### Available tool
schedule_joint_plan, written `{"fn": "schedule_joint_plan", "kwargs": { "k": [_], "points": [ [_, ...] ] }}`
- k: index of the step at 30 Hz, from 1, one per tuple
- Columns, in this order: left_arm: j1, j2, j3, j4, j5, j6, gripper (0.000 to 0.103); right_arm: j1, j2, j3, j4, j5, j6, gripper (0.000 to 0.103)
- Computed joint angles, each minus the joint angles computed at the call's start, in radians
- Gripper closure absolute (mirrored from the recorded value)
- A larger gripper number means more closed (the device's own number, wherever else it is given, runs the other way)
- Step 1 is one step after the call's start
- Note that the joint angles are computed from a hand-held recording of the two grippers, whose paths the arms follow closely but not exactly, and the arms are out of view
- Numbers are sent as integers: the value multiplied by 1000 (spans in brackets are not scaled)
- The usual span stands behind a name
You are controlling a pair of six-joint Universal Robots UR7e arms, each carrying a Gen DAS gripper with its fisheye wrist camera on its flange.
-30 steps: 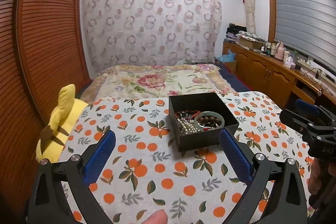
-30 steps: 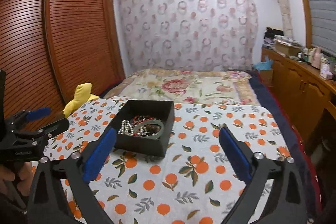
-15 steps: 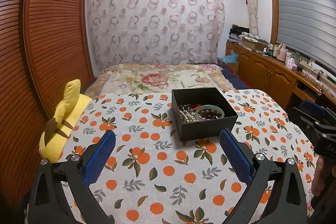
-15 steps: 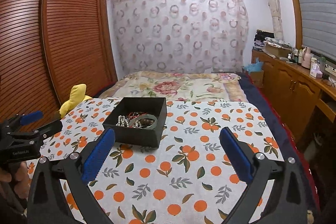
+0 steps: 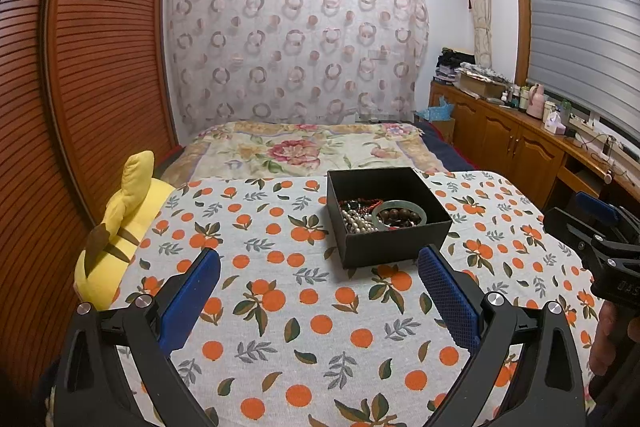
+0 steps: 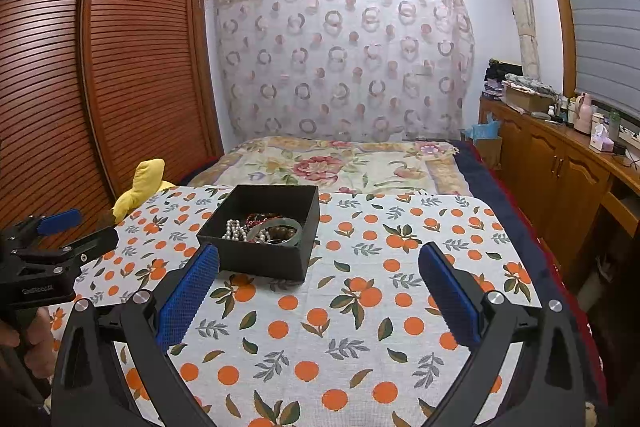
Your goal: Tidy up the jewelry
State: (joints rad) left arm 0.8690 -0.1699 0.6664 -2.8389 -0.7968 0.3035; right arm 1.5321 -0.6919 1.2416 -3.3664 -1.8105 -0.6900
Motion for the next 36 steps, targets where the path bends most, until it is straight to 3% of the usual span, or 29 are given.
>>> {"fn": "schedule_joint_plan", "kwargs": {
  "k": [36],
  "points": [
    [-16,-21,43,-46,12,31,7,-1,0,3,-13,-2,1,2]
  ]
}}
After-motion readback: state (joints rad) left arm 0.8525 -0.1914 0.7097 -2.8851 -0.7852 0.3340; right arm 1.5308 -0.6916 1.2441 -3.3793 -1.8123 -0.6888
